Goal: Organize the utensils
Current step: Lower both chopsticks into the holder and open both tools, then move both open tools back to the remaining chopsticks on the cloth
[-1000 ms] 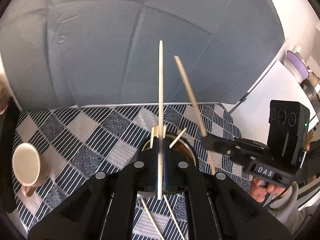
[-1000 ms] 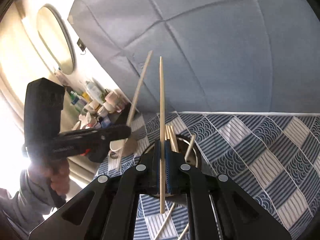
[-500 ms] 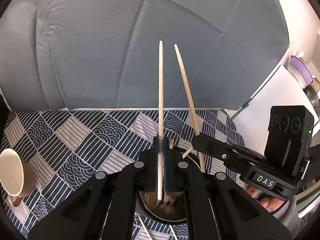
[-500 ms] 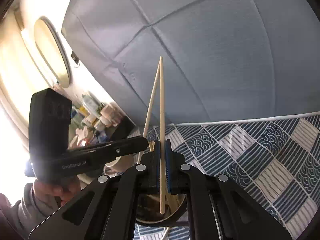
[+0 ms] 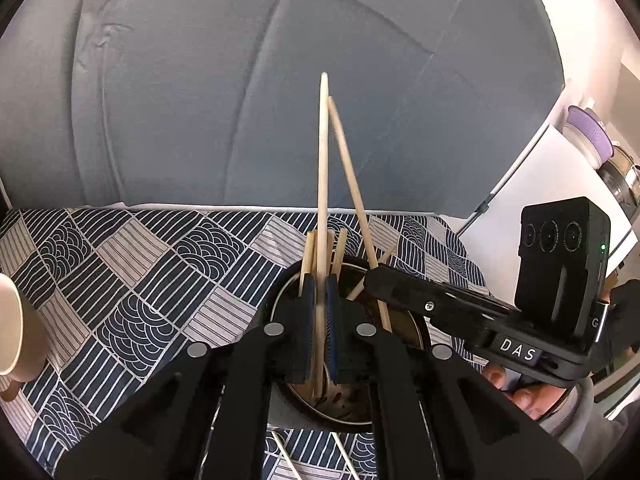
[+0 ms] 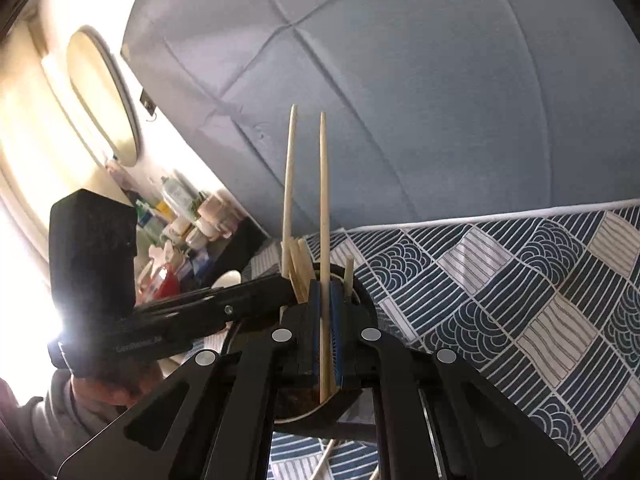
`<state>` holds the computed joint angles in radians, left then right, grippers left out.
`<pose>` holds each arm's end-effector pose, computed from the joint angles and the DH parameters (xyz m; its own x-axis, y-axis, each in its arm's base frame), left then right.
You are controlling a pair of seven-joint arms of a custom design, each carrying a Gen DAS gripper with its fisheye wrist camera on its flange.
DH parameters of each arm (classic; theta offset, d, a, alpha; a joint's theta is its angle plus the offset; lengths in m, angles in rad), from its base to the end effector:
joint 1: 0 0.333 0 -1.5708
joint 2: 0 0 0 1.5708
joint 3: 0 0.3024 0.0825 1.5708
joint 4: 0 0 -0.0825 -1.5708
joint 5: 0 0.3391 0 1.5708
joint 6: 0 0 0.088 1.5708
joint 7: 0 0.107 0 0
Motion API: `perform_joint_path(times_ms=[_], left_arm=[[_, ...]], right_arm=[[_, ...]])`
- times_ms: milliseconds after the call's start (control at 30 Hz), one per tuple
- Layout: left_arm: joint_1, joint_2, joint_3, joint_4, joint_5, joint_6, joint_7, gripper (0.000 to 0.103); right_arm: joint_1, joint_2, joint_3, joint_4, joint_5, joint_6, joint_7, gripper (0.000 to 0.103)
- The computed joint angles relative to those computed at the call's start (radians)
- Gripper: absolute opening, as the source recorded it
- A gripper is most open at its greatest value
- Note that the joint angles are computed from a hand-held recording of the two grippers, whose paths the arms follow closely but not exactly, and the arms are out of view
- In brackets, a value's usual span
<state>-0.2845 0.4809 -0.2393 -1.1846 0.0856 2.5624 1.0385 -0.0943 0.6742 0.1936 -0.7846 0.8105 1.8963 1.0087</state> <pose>0.6241 -0.3042 0.6215 -0.1387 -0.8962 0.4214 -0.7168 -0.2028 -0.6672 0.6987 0.0601 0.6114 0.5977 -0.6163 -0.5128 -0.7202 -0.1318 -0.6811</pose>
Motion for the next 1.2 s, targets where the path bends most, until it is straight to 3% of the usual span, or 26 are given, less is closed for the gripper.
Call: perform_joint_path(times_ms=[300,600,633,700,833,967,1100,1200], left_arm=[[-0.005,-0.035,0.015,-0.036,0.03,0.011,-0.027,0.006],[-0.006,-0.117,0.032,-0.114,0.077,0.021,-0.083,0.027],[-0.008,-0.133,0.037,-0.132,0.09,0.023,-0.098,0.03],[-0.008,-0.157,0.04,-0.16,0.108,0.021,-0.118,0.033],[0.001,-0.204,0.036,-0.226,0.122,0.027,-0.143,0.045],[0.009,-0.255,0.034,-0.308,0.134,0.038,-0.178,0.057],[0.009,-0.302,0.04,-0.389,0.166,0.037,-0.258,0.079],[0.014,-0.322,0.033,-0.436,0.166,0.027,-0.294,0.084]], right_arm=[[-0.017,-0.056,-0.007,-0.079,0.043,0.021,-0.025,0.009],[-0.024,-0.041,-0.01,0.001,0.037,-0.006,0.024,0.011],[-0.026,-0.048,-0.011,-0.005,0.035,-0.001,0.027,0.014],[-0.027,-0.071,-0.016,-0.033,0.032,0.014,0.028,0.033],[-0.029,-0.116,-0.033,-0.089,0.03,0.033,0.039,0.04],[-0.014,-0.171,-0.066,-0.157,-0.012,0.058,0.046,0.057],[-0.002,-0.248,-0.098,-0.279,-0.03,0.121,0.041,0.082],[0.005,-0.3,-0.12,-0.364,-0.041,0.14,0.038,0.085]])
